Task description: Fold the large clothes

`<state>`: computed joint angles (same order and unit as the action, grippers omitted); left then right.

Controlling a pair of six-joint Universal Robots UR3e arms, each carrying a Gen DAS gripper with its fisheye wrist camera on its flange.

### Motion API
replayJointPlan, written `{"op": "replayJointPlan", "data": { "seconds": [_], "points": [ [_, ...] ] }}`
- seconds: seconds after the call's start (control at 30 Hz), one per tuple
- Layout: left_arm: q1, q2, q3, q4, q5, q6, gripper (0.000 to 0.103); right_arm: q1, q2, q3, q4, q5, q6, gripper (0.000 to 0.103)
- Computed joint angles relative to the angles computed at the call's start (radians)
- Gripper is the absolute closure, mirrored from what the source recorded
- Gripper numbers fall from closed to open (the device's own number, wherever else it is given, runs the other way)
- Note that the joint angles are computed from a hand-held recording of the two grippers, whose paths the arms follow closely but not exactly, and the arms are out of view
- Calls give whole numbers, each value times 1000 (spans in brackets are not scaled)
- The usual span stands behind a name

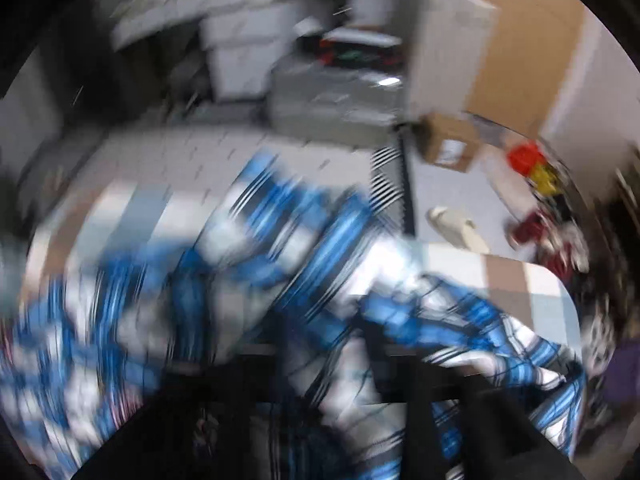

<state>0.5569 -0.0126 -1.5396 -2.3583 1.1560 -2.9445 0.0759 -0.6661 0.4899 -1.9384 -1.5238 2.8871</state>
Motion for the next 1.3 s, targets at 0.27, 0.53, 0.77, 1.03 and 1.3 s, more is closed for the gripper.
{"op": "replayJointPlan", "data": {
  "seconds": [0.27,0.53,0.77,1.03,1.3],
  "points": [
    [-5,-2,7,12,-2,-6,1,9,-90,285,-118,-94,-171,35],
    [-5,-4,-6,17,0,-2,1,-75,-142,370,-139,71,-129,68],
    [-1,-5,11,1,-7,2,1,-147,-161,383,-85,255,-27,98],
    [-3,-9,15,0,-9,-7,1,-213,-305,626,-297,409,54,100],
    [6,-6,26,-21,-21,8,1,-241,-268,552,-497,391,367,102]
  ]
}}
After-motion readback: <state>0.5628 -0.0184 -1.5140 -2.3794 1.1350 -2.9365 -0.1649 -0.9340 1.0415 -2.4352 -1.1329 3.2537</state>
